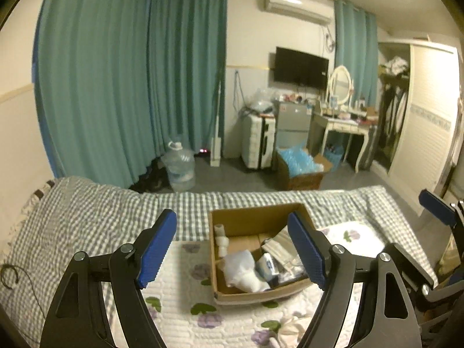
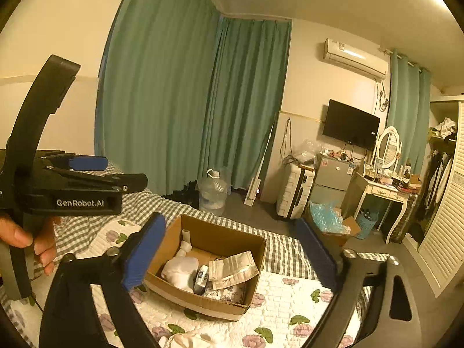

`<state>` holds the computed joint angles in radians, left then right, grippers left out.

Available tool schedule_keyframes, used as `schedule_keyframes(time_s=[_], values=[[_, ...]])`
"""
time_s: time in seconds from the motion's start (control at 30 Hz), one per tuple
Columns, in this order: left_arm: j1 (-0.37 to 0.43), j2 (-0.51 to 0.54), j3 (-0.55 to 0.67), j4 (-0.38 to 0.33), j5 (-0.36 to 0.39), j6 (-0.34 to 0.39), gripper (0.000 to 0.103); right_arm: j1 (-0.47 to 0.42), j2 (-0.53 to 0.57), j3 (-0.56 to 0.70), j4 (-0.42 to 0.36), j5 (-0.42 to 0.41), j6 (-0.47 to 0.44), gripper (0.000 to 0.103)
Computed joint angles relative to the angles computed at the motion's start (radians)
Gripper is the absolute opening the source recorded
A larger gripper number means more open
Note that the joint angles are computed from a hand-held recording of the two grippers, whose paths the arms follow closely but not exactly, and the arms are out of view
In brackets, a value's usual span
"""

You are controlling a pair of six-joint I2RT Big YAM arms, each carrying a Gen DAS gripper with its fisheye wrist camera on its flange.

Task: Organize soft objects
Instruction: 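Move both tools back toward the remaining white items on the quilt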

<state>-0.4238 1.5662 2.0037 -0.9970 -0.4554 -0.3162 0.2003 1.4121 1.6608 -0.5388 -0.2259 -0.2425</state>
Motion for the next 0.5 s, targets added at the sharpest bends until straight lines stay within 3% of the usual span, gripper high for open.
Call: schedule_keyframes(time_s=[0.2, 0.3, 0.4, 0.5], values=[[-0.001, -0.058, -0.063, 0.029, -0.006, -0.032, 0.081, -0.001, -0.049, -0.041, -0.004, -0.013, 0.015, 0.103], [-0.006, -0.09, -0.112, 0.057, -0.013, -0.017, 0.091, -0.005, -0.065, -0.063, 0.005, -0.021, 0.017, 0.103], [-0.023, -0.131, -0.183, 0.113, -0.051, -0.005, 0.091, -0.011, -0.07, -0.076, 0.007, -0.026, 0.01, 0.103], [-0.037, -0.146, -0.218, 0.123, -0.077, -0.002, 0.091, -0.011, -0.076, -0.099, 0.012, -0.023, -0.004, 0.103]])
